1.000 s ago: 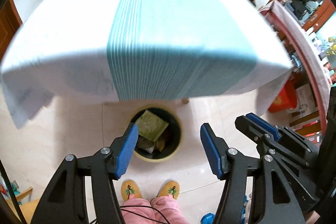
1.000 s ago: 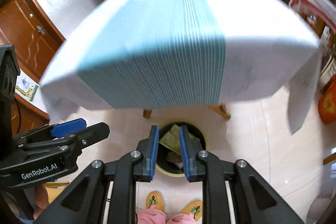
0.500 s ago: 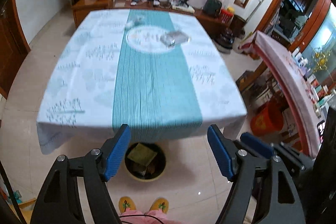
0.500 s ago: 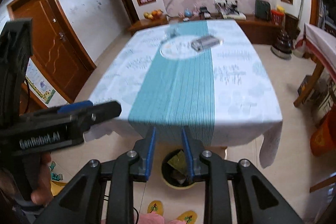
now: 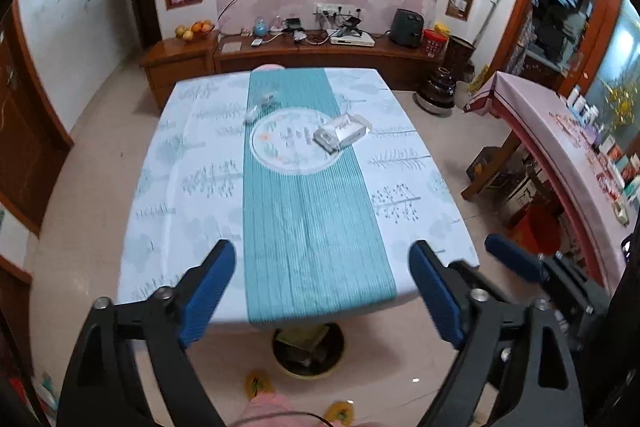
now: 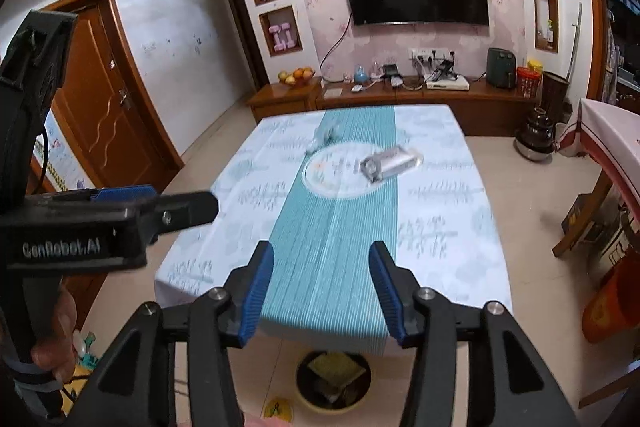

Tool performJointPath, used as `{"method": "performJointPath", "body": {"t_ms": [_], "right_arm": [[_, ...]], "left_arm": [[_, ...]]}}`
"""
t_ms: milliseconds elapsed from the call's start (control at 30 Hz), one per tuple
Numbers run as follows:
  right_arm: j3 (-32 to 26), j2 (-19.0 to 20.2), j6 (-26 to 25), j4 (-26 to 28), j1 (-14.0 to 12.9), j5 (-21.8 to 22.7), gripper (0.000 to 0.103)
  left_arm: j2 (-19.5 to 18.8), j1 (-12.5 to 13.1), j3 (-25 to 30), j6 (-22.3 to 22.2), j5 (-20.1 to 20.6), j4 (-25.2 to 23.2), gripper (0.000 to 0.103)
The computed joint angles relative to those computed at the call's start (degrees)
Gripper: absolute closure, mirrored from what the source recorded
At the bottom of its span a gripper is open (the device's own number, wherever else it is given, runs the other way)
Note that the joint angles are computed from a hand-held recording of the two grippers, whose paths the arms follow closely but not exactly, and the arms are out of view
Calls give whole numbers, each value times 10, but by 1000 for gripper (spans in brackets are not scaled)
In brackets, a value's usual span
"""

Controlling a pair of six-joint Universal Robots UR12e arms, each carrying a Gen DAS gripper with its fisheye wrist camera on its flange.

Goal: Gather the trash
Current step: 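Raise both grippers and move them back over the table, then grasp the silver earplugs box with the right gripper while the left gripper lowers to the clear bottle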

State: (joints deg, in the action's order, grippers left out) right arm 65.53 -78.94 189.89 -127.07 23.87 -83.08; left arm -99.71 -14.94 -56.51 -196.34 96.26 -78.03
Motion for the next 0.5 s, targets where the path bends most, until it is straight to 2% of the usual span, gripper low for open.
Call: {"method": "performJointPath", "body": {"t_ms": [100,200,367,500], "right_arm": [[-34,23,7,7,1,-14,51],[-84,58,29,32,0,-31,41],[-170,119,68,71,3,-69,41],[-273,186,126,138,5,-109,39]], "left_arm": [[-19,11,27,28,-8,1,3],[-42,30,58,57,-33,-3,3],[-91,67,121,123,-83,-5,2],[-166,94,234,186,-112,-66,2]]}}
